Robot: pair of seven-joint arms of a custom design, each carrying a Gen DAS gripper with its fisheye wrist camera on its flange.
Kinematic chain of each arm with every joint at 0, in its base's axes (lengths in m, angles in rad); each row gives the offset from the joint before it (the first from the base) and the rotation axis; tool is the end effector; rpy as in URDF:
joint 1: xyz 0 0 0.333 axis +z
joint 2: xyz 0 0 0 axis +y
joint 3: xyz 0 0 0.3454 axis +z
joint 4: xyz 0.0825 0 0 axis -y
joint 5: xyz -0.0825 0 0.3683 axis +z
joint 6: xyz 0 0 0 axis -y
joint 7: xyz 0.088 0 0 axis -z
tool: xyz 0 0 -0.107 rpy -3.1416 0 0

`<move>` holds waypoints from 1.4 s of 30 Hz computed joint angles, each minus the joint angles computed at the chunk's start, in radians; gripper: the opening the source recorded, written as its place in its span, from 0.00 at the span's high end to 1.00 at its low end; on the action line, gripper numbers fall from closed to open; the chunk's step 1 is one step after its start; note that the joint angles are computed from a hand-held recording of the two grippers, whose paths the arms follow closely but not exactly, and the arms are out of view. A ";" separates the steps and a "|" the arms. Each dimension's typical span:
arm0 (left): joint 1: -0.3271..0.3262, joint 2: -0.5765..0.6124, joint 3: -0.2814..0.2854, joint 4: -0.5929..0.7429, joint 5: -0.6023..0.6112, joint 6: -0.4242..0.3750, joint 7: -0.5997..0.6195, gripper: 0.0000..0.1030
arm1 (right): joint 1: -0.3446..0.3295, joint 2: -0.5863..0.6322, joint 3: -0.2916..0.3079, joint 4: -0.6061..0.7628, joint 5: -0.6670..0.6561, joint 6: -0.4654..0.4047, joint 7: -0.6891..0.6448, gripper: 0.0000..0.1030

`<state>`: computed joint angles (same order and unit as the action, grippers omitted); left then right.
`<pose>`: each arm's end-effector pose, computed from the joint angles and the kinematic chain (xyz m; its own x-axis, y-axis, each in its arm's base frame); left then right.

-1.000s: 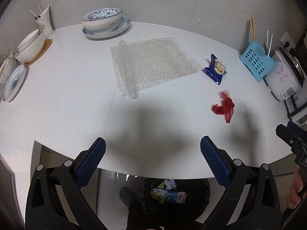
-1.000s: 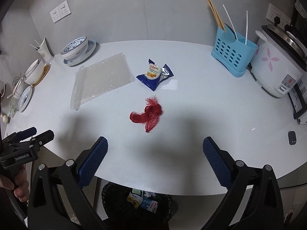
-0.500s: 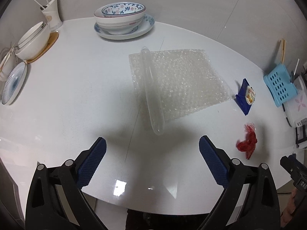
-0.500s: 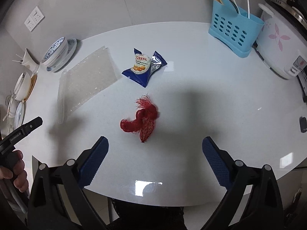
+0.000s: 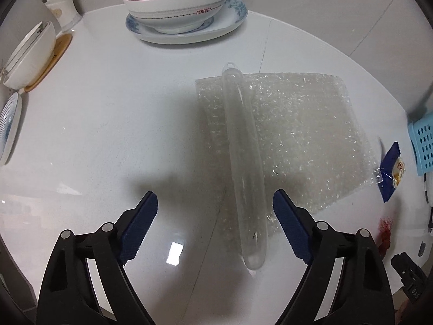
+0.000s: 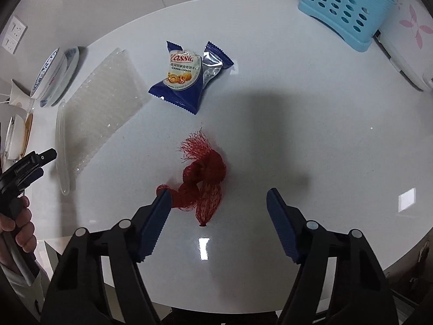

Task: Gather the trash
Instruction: 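Grasp the clear plastic tube with the left tool while the right tool grasps the red mesh bag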

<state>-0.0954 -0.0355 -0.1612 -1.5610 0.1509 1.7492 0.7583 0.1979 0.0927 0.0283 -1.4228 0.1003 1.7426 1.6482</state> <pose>0.5291 -0.1270 0.6962 0.5119 -0.8575 0.0520 -0.8211 -0.5062 -0.2639 0.5703 0.1395 0.6881 0.1540 -0.9808 -0.1196 -0.9683 -0.1257 -0.2157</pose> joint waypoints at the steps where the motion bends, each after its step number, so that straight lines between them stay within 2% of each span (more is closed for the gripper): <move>1: 0.001 0.015 0.001 0.014 0.003 -0.006 0.004 0.20 | 0.001 0.007 0.001 0.005 0.001 -0.005 0.006 0.36; 8: -0.003 0.110 0.010 0.124 0.014 -0.051 0.012 0.26 | -0.001 0.049 0.001 0.043 0.027 -0.032 0.035 0.46; 13: -0.017 0.168 0.014 0.187 0.027 -0.085 0.022 0.34 | 0.002 0.085 0.003 0.085 0.028 -0.058 0.055 0.51; 15: -0.019 0.180 0.015 0.196 0.018 -0.096 0.025 0.46 | 0.001 0.100 0.003 0.101 0.036 -0.072 0.064 0.56; 19: -0.021 0.178 0.019 0.188 0.011 -0.091 0.019 0.56 | -0.005 0.119 0.002 0.118 0.061 -0.091 0.081 0.64; 21: -0.024 0.179 0.020 0.194 0.026 -0.100 0.023 0.69 | -0.007 0.130 0.003 0.126 0.073 -0.099 0.088 0.67; 22: -0.026 0.183 0.020 0.202 0.032 -0.107 0.024 0.72 | -0.009 0.132 0.004 0.127 0.080 -0.099 0.087 0.71; 24: -0.020 0.166 0.022 0.181 0.015 -0.088 0.021 0.73 | -0.013 0.132 0.004 0.123 0.090 -0.098 0.083 0.77; 27: -0.013 0.136 0.023 0.148 0.002 -0.071 0.018 0.73 | -0.018 0.125 0.002 0.111 0.100 -0.088 0.082 0.79; 42: -0.046 0.021 -0.020 0.072 0.006 -0.034 -0.031 0.73 | -0.019 0.041 0.001 0.036 0.098 -0.031 0.045 0.80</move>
